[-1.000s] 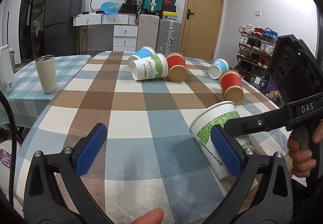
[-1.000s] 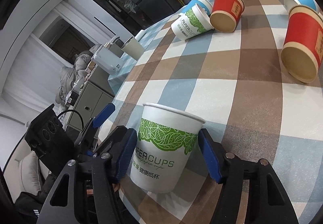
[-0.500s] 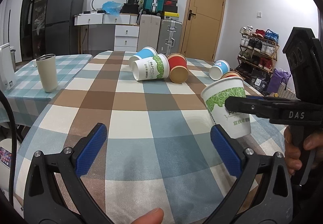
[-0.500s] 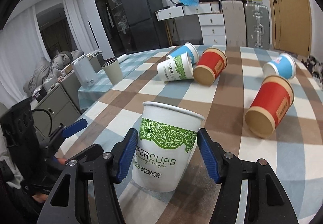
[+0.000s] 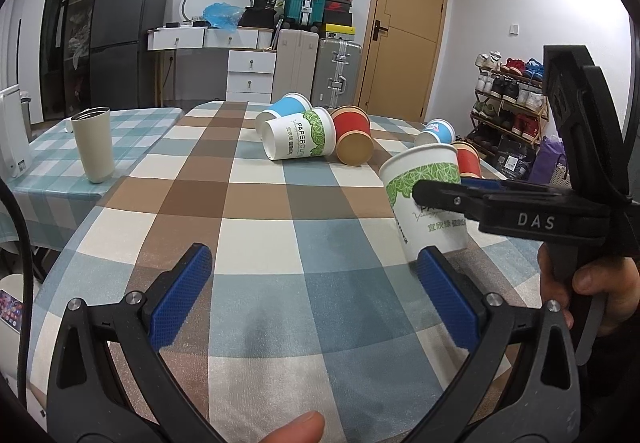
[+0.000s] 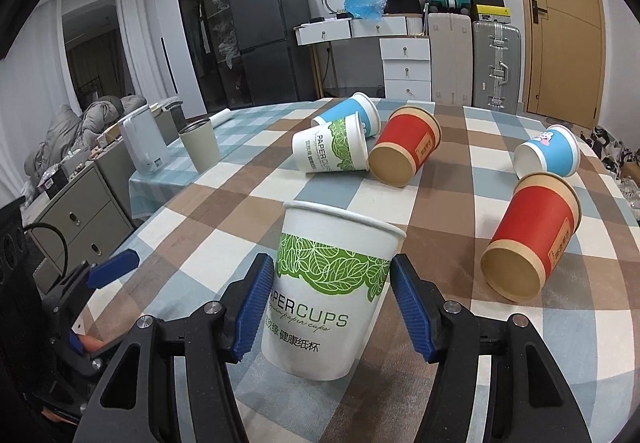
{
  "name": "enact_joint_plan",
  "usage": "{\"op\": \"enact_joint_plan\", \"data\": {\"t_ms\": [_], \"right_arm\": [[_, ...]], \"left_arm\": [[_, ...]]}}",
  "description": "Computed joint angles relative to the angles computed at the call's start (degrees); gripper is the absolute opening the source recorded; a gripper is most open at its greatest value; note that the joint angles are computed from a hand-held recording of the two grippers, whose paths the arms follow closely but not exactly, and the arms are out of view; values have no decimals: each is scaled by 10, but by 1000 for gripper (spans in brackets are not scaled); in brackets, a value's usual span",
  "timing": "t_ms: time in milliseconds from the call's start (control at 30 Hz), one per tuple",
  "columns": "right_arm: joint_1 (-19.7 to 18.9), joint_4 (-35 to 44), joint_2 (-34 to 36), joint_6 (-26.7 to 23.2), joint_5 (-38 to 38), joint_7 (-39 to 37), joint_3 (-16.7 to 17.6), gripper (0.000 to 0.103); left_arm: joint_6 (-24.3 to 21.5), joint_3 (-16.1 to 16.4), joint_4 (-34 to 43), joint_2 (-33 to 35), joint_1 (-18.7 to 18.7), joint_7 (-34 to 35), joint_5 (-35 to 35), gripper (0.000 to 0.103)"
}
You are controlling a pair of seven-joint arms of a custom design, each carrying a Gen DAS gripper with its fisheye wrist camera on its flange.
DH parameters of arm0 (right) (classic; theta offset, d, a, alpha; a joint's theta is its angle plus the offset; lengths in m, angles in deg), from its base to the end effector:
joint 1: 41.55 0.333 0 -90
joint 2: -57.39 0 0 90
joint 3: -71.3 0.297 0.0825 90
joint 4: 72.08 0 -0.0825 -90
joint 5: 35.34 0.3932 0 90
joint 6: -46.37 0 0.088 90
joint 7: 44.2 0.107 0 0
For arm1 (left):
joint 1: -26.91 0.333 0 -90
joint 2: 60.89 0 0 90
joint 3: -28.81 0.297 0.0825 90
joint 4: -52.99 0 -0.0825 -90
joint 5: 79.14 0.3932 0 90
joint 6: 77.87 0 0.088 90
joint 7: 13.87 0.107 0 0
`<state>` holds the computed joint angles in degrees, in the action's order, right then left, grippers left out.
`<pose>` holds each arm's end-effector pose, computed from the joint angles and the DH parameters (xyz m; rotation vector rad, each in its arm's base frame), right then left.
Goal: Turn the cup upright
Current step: 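Rotate the right gripper to turn the white cup opening up, then lower the upright white cup onto the table and open the right gripper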
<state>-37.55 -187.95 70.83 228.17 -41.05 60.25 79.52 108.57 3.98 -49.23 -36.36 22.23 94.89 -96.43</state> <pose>0.6284 0.1398 0.4235 -1.6567 1.5887 -0.6105 0.6373 -0.2775 0.4360 -1.3306 1.9722 -1.2820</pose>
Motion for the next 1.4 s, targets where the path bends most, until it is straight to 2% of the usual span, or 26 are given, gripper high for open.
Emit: {"op": "enact_joint_plan", "data": {"t_ms": [200,267,433,533,600,767,800,933,1000,1167,1267,1333,1400], "right_arm": [[-44,-19,-13,5,29,-40,52,59],[-73,-32,-22,9,52,-67,85,59],[-181,-68,-43,18,152,-167,210,58],[-235,-88,-56,22,212,-232,275,58],[-257,-98,-63,23,247,-269,303,58],[-260,-115,-74,32,302,-327,319,57],[-251,-117,-76,33,305,-331,311,57],[-166,-129,-83,50,279,-312,227,56],[-152,-131,-81,61,268,-301,212,56],[34,-120,-75,76,228,-252,18,56],[102,-103,-63,74,218,-235,-55,56],[129,-89,-53,67,208,-219,-85,56],[182,-73,-41,52,190,-195,-144,56]], "left_arm": [[1,-2,1,1,2,-1,2,102],[0,-2,1,1,2,-1,2,102],[1,-3,0,1,4,-1,3,102],[2,-4,0,2,5,-2,3,102],[2,-4,0,2,5,-2,3,102],[1,-2,2,3,3,-2,4,102],[1,-4,2,3,4,-2,4,102],[2,-4,2,3,4,-2,5,102],[2,-4,2,3,5,-2,5,102],[2,-5,2,4,6,-2,6,102],[2,-5,2,4,6,-2,6,102],[3,-4,5,6,4,-2,6,102],[2,-7,2,4,7,-2,6,102]]}}
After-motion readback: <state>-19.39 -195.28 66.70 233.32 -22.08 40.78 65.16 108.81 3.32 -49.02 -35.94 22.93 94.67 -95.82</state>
